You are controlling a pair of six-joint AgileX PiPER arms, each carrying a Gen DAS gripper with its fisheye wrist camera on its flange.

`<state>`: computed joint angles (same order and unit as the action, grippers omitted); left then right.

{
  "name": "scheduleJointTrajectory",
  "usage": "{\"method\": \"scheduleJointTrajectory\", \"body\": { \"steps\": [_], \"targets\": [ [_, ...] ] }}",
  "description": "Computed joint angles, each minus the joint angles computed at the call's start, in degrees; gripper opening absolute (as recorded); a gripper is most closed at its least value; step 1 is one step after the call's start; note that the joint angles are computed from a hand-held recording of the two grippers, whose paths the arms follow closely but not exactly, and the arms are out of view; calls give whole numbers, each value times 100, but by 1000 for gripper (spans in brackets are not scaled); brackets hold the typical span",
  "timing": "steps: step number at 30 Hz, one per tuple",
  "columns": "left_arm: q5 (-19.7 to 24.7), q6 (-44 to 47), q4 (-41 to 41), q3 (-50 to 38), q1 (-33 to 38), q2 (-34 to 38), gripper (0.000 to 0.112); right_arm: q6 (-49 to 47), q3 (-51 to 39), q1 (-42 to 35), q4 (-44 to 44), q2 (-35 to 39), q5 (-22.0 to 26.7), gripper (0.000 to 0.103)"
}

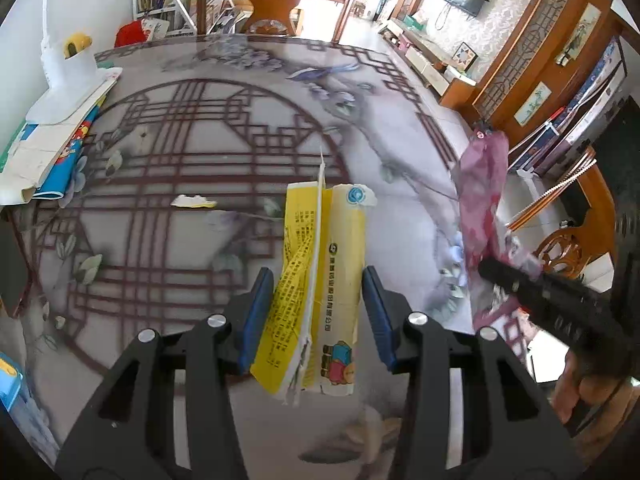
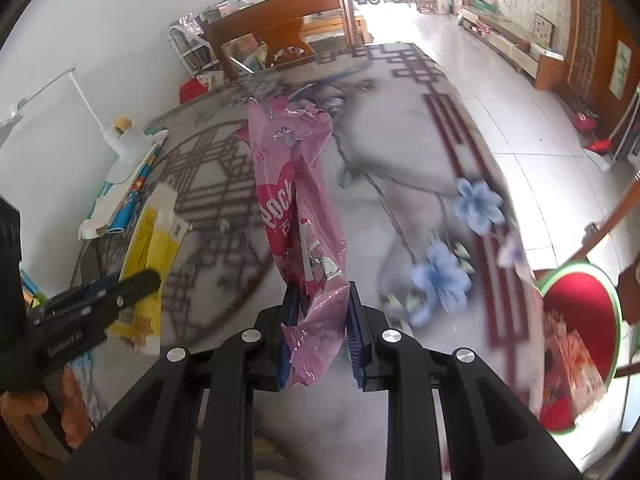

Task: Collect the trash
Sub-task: 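Grasp the yellow carton with the left gripper while the right grasps the pink wrapper, then carry the yellow carton and pink wrapper over the red bin and release both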

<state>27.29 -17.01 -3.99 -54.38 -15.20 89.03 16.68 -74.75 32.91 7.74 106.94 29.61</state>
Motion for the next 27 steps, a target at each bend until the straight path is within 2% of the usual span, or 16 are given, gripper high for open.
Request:
{"method": "scheduleJointTrajectory", "body": {
  "steps": [7,14,27],
  "targets": [
    [125,-1734,1324,-127,-998,-104,44,-425,1168,-355,303,-829,-360,21],
    [363,-2899,2158,-470,-1838,-10,44,-1270,2066,-994,1027,-1607,-506,21],
    [766,-3889,2832,-1170,-2795,483,44,-2826,2992,-2110,2220,-2452,-476,22]
  ]
}}
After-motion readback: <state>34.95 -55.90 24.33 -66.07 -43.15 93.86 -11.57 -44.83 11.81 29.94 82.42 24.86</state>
